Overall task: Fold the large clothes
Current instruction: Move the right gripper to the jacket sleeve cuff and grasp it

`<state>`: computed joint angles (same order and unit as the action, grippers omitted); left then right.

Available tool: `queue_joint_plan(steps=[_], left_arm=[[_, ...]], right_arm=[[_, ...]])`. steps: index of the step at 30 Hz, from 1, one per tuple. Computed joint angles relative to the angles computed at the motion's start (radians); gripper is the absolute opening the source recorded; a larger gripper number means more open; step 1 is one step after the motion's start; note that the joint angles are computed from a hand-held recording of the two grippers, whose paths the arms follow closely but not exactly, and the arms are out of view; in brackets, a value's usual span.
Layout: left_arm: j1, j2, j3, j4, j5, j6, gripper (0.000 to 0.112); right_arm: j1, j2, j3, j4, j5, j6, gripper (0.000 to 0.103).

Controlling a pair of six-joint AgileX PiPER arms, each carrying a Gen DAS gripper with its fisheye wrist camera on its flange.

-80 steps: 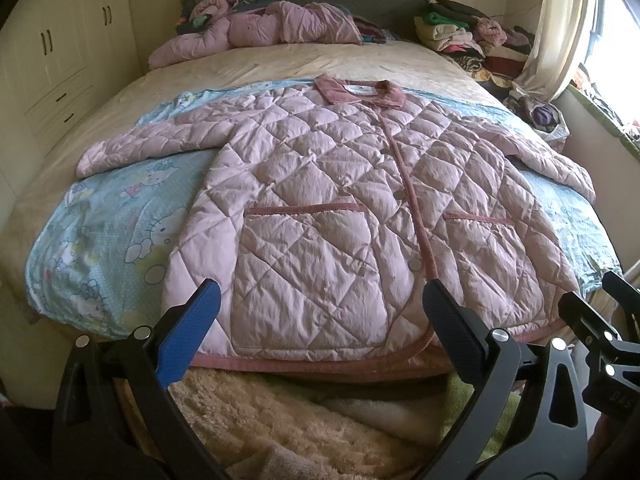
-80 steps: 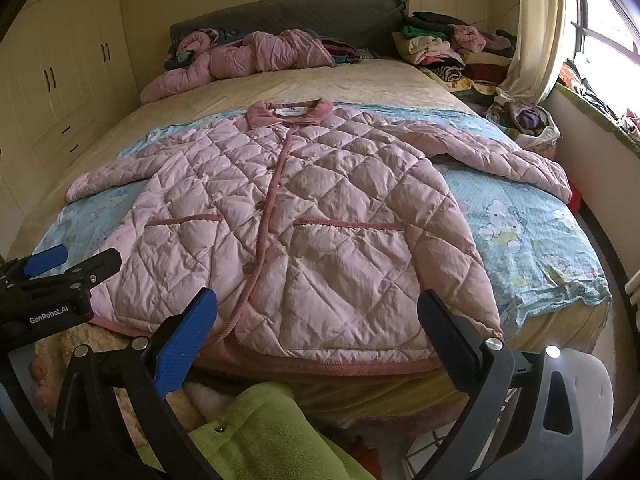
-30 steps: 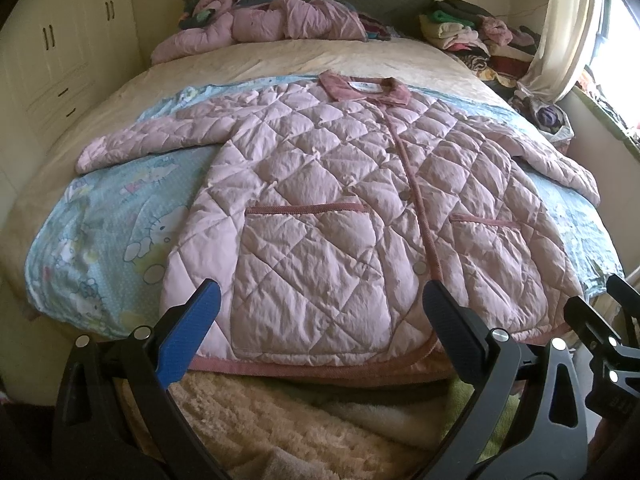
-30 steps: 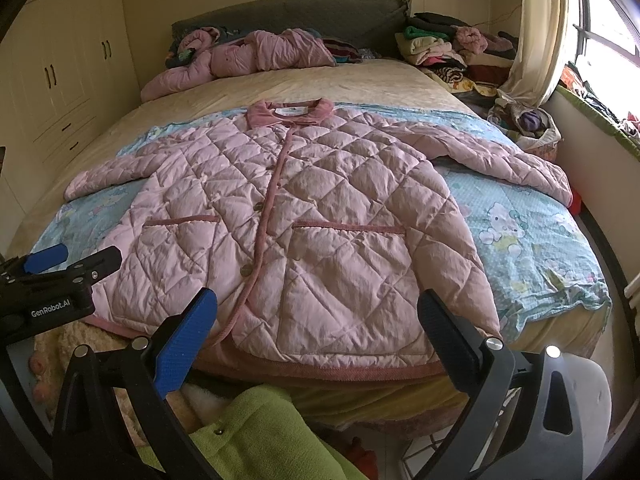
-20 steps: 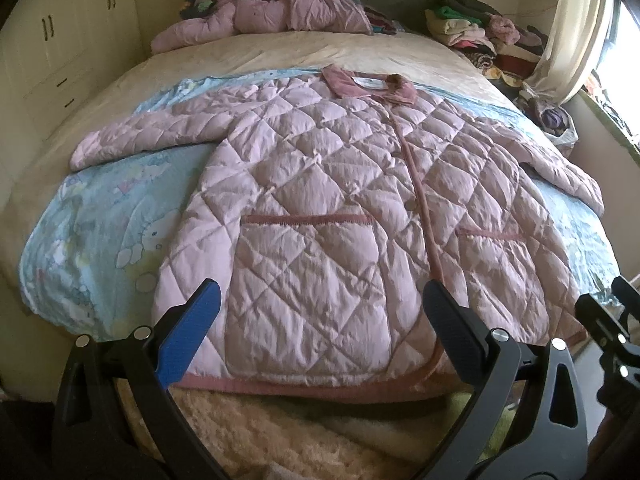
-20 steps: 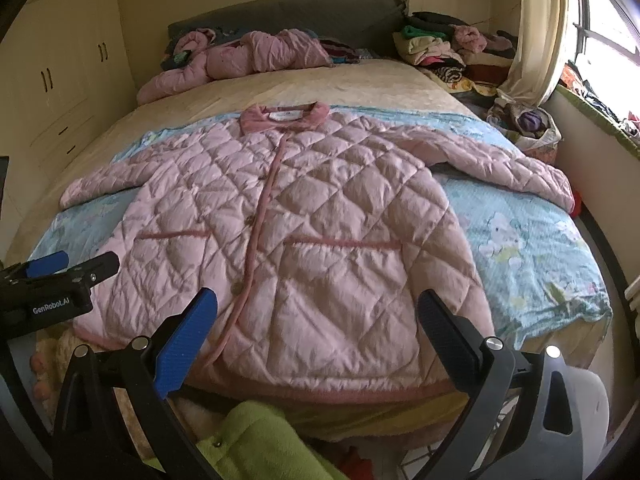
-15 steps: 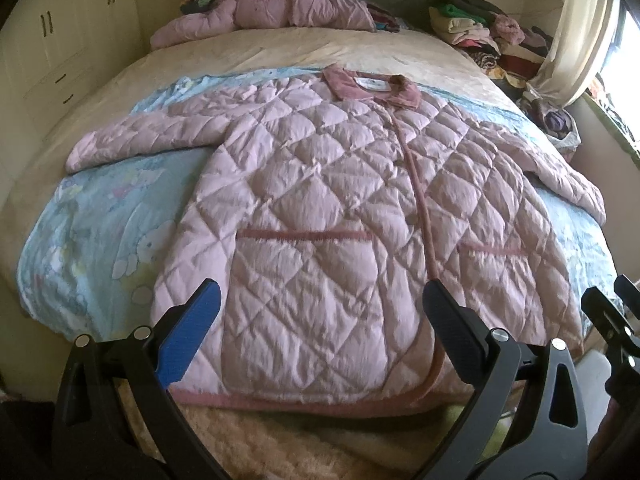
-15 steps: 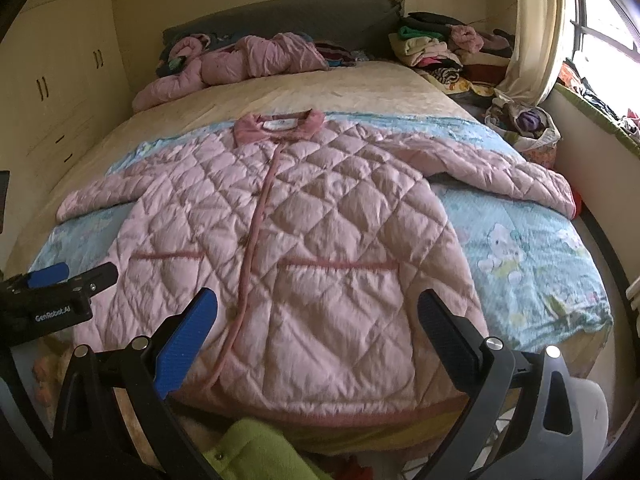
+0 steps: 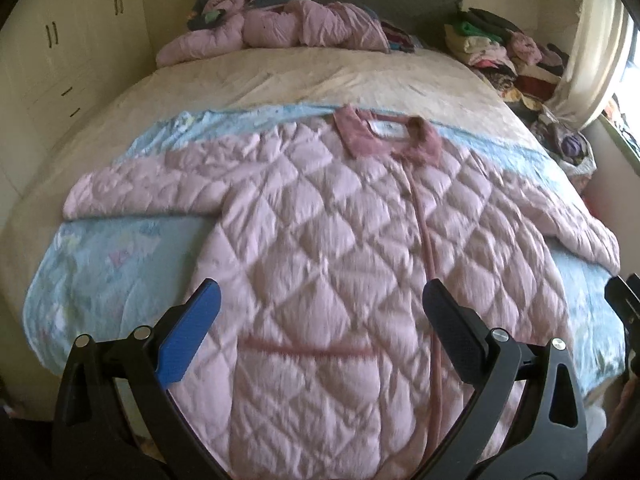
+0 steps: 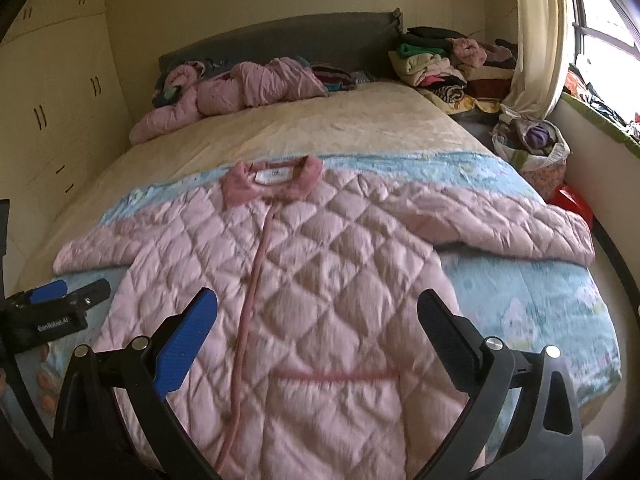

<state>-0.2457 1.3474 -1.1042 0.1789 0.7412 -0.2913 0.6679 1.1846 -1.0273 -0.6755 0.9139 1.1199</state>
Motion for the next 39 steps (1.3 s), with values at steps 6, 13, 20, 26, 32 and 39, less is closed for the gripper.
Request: queue_joint_plan(steps=[6, 13, 20, 26, 32, 39], left_arm=[[-0.069, 0.163, -0.236, 0.085, 0.059, -0.081, 0.095], [-0.166, 0.364, -0.554, 0.116, 0.144, -0.082, 0.095], [-0.218, 0.562, -0.883, 0.086, 0.26, -0.026, 0.095], [-0.234, 0.727, -1.168, 0.051, 0.359, 0.015, 0.095], [-0.253, 0.806, -1.242, 0.046, 0.351, -0.005, 0.095], [-0.295, 0.875, -1.172, 0.078, 0.321, -0.016, 0.095]], right_arm=[[-0.226, 0.051, -0.041, 0.138, -0.136, -0.201, 0.099], [-0.425, 0.1, -0.101, 0.246, -0.179, -0.373, 0.099], [-0.614, 0.153, -0.151, 0.37, -0.208, -0.514, 0.099], [-0.795, 0.215, -0.189, 0.453, -0.237, -0.585, 0.099], [-0.98, 0.318, -0.238, 0.577, -0.246, -0.692, 0.099], [-1.141, 0.477, -0.276, 0.692, -0.256, -0.759, 0.099]])
